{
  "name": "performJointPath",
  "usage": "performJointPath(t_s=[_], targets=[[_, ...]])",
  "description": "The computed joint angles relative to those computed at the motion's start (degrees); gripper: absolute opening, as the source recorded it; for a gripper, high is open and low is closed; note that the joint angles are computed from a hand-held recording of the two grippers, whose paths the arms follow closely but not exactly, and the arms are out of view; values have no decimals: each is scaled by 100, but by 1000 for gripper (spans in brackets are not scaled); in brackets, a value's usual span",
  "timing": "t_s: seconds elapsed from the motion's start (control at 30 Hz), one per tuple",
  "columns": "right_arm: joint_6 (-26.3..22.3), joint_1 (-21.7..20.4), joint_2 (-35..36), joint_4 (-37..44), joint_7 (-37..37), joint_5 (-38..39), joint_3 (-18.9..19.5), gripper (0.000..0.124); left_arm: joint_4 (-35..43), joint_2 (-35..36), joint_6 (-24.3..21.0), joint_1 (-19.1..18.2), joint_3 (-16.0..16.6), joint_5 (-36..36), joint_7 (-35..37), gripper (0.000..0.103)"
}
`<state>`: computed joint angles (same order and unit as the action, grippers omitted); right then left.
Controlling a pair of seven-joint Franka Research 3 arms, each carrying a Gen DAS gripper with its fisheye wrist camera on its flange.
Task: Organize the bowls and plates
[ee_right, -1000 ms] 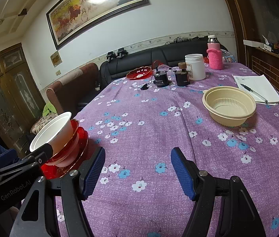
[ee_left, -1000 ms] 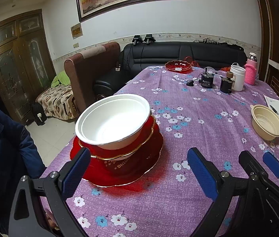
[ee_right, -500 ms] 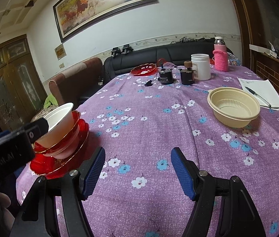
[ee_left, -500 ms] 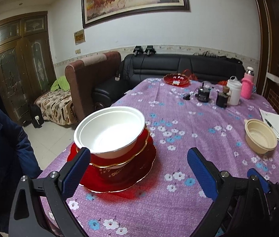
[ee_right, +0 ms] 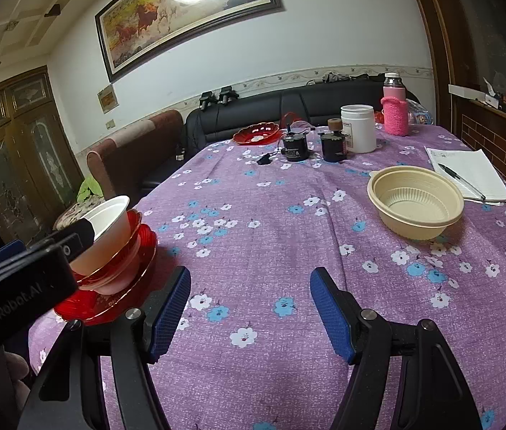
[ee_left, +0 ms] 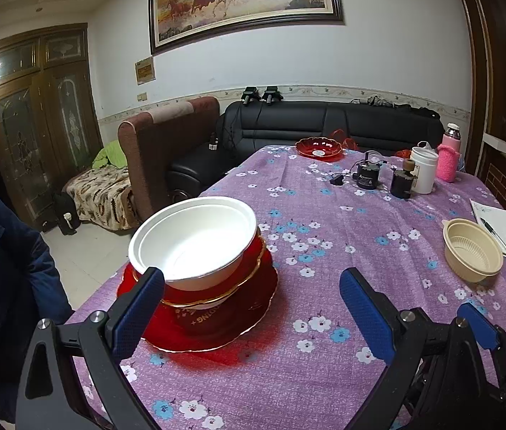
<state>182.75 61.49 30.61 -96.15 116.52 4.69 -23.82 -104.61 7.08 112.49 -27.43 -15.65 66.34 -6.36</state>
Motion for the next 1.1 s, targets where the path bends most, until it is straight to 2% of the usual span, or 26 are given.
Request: performJointPath(t_s=[0.13, 0.5, 0.9, 0.97, 1.03, 1.1], targets=[[-40, 8, -4, 20, -30, -42, 26, 74, 9, 27, -30, 23, 13, -133, 89, 98], [-174, 375, -46, -85, 304, -339, -562, 76, 211, 216, 149, 9, 53, -163, 403, 98], [-264, 845, -129, -380, 1189, -808, -1732, 79, 1218, 958, 186, -311, 312, 1, 1145, 98], [-432, 948, -45, -326, 1357, -922, -2028, 79, 1337, 1032, 396, -309, 353, -77, 1299, 98], [-844, 1006, 125, -121, 1542, -1123, -2306, 79, 1460, 1103, 708, -256, 388, -248, 1501, 98], [-1302, 675, 244, 203, 1565, -1172, -2140, 79, 1627, 1209, 914, -238, 438, -414, 1663, 98]])
